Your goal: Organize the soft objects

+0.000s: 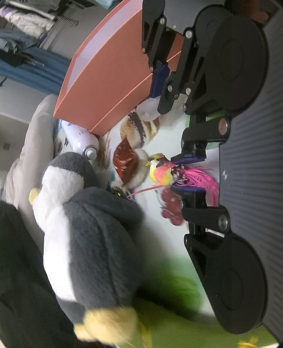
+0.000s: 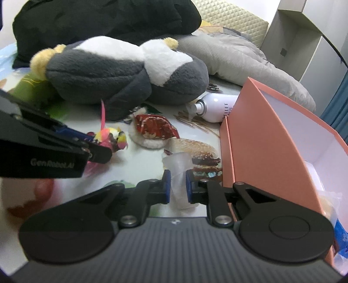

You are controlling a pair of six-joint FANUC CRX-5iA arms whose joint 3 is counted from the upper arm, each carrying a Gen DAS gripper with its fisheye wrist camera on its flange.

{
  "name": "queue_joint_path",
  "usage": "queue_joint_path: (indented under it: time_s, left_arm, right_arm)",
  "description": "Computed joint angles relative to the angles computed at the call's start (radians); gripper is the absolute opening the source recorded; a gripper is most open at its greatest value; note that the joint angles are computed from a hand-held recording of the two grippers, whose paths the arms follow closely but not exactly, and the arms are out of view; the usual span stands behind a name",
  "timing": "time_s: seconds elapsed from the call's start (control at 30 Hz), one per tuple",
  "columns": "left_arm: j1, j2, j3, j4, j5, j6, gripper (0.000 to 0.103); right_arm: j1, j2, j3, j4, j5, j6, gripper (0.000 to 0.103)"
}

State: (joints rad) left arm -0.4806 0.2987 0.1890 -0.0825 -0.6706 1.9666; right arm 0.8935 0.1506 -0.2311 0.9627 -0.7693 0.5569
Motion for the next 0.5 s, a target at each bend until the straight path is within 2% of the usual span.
queue_joint_path:
  time_s: [0.27, 0.5]
  left_arm:
    - [-0.102, -0.085, -0.026, -0.203, -0.108, 0.335, 0.024]
    - [-0.171, -0.163, -0.073, -0.292, -0.202, 0.526, 0.024]
  right_arm:
    - [0.069, -0.097, -0.053, -0.06, -0.01, 0.048, 0.018]
    - [0.127, -0.194, -0.094, -0.124, -0.068, 0.092, 0.018]
